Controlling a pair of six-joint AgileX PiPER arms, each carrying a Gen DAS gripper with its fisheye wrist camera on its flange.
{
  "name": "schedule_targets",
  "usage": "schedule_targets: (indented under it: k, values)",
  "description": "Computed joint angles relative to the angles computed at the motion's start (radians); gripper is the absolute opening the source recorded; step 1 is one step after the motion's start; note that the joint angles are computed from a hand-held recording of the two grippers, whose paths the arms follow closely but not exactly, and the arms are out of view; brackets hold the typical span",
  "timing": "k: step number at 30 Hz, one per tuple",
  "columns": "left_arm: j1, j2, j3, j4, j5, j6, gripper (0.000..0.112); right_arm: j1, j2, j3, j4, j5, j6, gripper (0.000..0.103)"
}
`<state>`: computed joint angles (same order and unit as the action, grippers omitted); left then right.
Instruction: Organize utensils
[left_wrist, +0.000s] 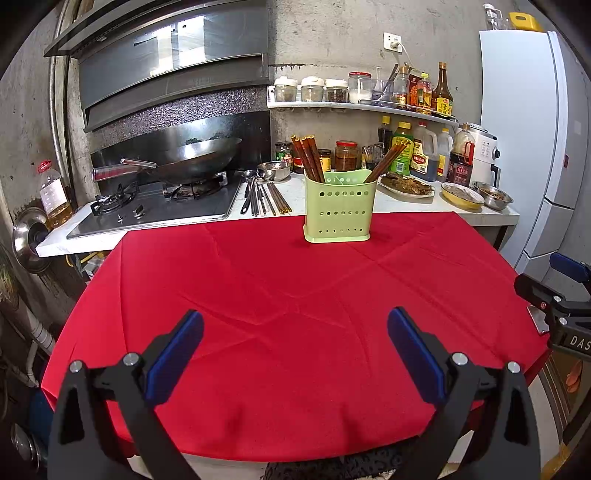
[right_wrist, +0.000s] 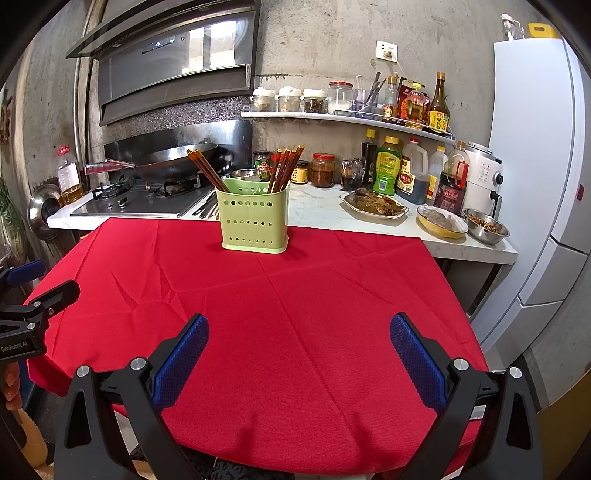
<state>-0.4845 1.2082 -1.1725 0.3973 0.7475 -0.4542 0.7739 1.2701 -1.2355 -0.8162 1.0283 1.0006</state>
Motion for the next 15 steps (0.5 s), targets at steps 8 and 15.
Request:
schedule_targets:
  k: [8,15]
  values:
    - [-0.002,0.001,0.0,0.003,0.001,-0.004,0.097,0.01,-0.001,0.006,-0.007,0.001,0.015,0.097]
    - [-0.002,0.001,0.0,0.003,0.001,-0.003,0.097,0.009,0.0,0.005,-0.007,0.001,0.015,0.097]
